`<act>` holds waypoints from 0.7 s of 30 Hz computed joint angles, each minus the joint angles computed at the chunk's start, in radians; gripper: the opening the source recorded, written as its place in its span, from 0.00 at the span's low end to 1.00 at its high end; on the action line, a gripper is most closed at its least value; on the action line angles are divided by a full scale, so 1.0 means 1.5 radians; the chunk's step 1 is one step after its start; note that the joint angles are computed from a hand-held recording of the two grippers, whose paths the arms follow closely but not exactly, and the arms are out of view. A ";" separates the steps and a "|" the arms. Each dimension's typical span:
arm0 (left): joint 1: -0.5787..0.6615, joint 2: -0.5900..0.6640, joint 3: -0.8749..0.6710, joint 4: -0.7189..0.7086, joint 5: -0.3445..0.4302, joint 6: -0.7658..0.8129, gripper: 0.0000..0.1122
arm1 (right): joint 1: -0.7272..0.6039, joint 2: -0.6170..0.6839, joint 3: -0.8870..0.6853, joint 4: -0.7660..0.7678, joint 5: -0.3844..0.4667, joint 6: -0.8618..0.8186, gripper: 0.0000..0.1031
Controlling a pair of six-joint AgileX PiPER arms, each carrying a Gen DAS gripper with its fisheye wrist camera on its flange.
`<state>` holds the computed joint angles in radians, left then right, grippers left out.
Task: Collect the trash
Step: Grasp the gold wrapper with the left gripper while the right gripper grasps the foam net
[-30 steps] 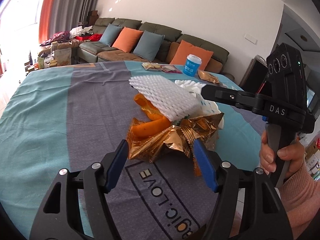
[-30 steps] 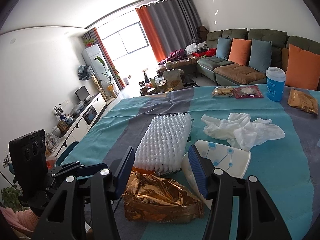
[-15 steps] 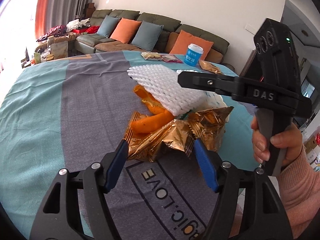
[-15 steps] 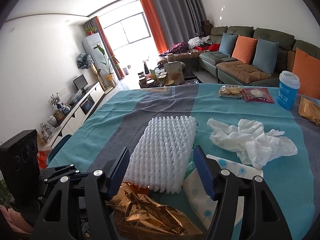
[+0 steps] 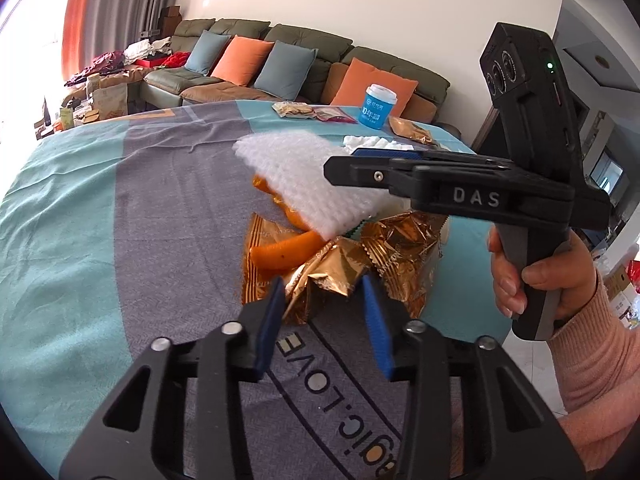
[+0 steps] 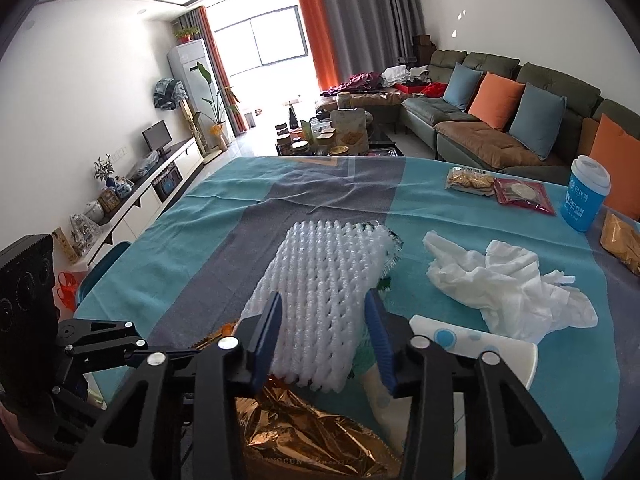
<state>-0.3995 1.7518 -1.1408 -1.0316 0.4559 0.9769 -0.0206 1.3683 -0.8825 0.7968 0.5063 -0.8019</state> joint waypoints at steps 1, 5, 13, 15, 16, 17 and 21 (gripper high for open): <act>0.002 -0.001 0.002 -0.006 0.002 0.005 0.30 | -0.005 0.000 0.002 0.010 0.003 -0.009 0.30; 0.006 -0.008 0.010 -0.018 0.006 0.012 0.21 | -0.027 -0.005 0.011 0.064 0.021 -0.054 0.14; 0.024 -0.039 0.045 -0.066 0.008 0.051 0.15 | -0.061 -0.025 0.025 0.165 0.062 -0.128 0.11; 0.031 -0.052 0.057 -0.078 0.010 0.063 0.13 | -0.066 -0.032 0.028 0.187 0.069 -0.142 0.11; 0.034 -0.059 0.062 -0.082 0.011 0.066 0.13 | -0.068 -0.034 0.027 0.194 0.073 -0.146 0.11; 0.038 -0.066 0.070 -0.090 0.010 0.075 0.12 | -0.070 -0.036 0.027 0.202 0.078 -0.148 0.11; 0.057 -0.088 0.088 -0.106 0.016 0.088 0.01 | -0.077 -0.045 0.027 0.231 0.092 -0.161 0.10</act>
<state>-0.3138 1.6205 -1.0089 -1.1910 0.4795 1.1094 -0.1357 1.3009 -0.8426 1.1440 0.6437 -1.0430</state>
